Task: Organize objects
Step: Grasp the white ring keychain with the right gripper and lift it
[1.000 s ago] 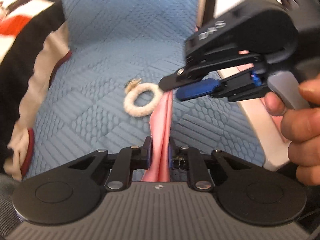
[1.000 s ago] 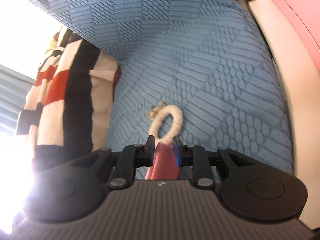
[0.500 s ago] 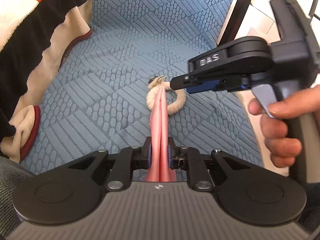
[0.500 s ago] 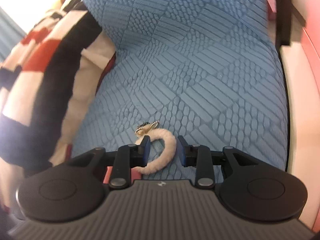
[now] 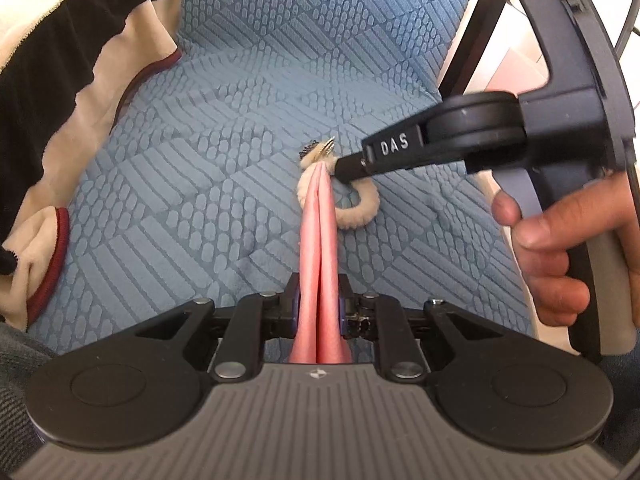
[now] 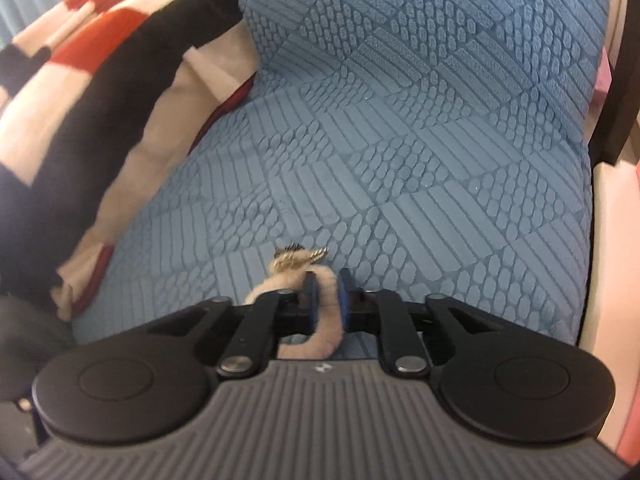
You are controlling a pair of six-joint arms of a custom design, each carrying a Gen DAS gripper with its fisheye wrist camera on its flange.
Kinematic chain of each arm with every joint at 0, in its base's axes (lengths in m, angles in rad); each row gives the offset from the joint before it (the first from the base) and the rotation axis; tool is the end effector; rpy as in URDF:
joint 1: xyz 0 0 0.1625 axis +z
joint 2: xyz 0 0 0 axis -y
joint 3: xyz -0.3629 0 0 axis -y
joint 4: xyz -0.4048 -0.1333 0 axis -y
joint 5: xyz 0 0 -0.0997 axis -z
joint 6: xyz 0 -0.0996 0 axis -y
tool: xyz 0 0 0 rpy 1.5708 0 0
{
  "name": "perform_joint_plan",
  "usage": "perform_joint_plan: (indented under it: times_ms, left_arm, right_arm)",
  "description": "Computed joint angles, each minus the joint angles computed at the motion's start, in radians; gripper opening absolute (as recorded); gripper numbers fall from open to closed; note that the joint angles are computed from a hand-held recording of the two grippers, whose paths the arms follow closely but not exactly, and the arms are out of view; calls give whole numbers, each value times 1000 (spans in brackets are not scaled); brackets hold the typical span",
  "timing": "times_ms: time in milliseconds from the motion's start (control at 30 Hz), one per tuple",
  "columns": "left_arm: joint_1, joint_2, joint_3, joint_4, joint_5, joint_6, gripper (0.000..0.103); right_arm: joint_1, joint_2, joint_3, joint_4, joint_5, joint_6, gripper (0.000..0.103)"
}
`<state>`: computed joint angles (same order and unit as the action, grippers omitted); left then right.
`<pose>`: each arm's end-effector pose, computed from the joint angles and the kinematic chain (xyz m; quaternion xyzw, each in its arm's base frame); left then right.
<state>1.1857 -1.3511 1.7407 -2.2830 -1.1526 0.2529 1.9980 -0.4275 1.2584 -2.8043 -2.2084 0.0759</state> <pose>-0.0557 -0.6000 0.3082 0.2711 0.9273 -0.1703 0.1941 0.3683 -0.6303 -0.0206 0.1009 -0.9271 0.2603 0.2502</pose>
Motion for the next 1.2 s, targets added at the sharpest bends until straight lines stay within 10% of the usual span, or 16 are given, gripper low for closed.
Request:
perform_joint_plan:
  times_ms: [600,1200]
  left_arm:
    - [-23,-33,59,-51,-9,87,17]
    - [-45,-48,104,-74,9,157,17]
  right_arm:
    - [26,-154,222,-327,48,99,9]
    - [-4,-202,320,-451,323,270,9]
